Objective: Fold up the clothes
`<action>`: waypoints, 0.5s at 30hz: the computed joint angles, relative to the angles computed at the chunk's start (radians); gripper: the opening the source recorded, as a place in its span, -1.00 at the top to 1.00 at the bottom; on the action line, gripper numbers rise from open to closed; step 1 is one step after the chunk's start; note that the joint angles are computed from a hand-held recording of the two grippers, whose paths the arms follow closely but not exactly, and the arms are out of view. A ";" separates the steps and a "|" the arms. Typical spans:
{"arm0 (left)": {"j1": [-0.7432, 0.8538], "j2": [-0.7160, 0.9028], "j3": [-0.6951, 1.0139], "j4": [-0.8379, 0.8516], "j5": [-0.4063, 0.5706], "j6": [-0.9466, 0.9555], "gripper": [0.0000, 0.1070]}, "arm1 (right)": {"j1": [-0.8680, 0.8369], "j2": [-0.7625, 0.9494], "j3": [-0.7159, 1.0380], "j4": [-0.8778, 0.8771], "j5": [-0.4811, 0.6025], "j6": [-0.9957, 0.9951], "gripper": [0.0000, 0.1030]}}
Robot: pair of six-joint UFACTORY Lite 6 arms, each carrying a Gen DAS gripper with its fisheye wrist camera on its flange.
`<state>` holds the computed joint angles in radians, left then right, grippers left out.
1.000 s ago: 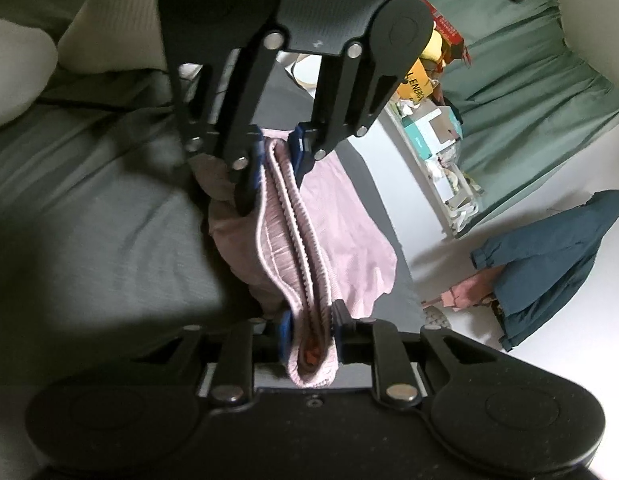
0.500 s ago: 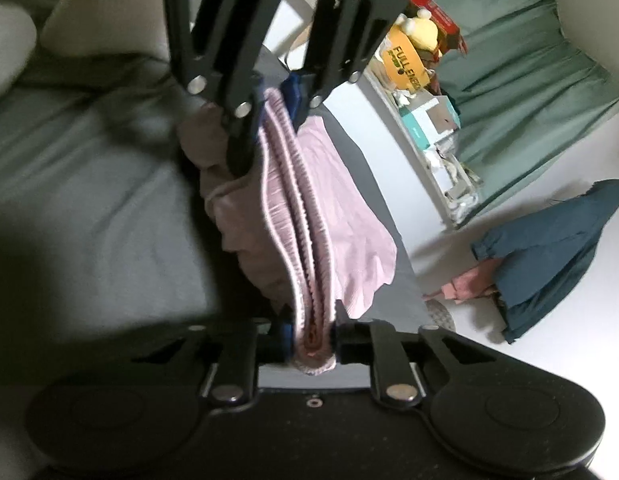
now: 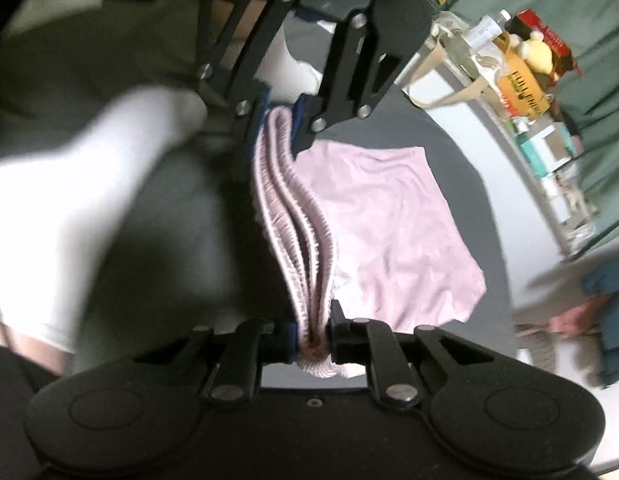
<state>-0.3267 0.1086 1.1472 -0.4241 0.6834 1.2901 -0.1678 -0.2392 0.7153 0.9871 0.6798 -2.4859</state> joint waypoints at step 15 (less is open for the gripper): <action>0.204 0.511 0.563 0.071 0.001 -0.121 0.66 | 0.174 0.642 0.728 -0.129 0.022 0.446 0.71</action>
<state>-0.1224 0.6201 1.7101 -0.3527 0.6845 1.1695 0.0063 0.4023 1.4430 0.8583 0.7015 -2.0401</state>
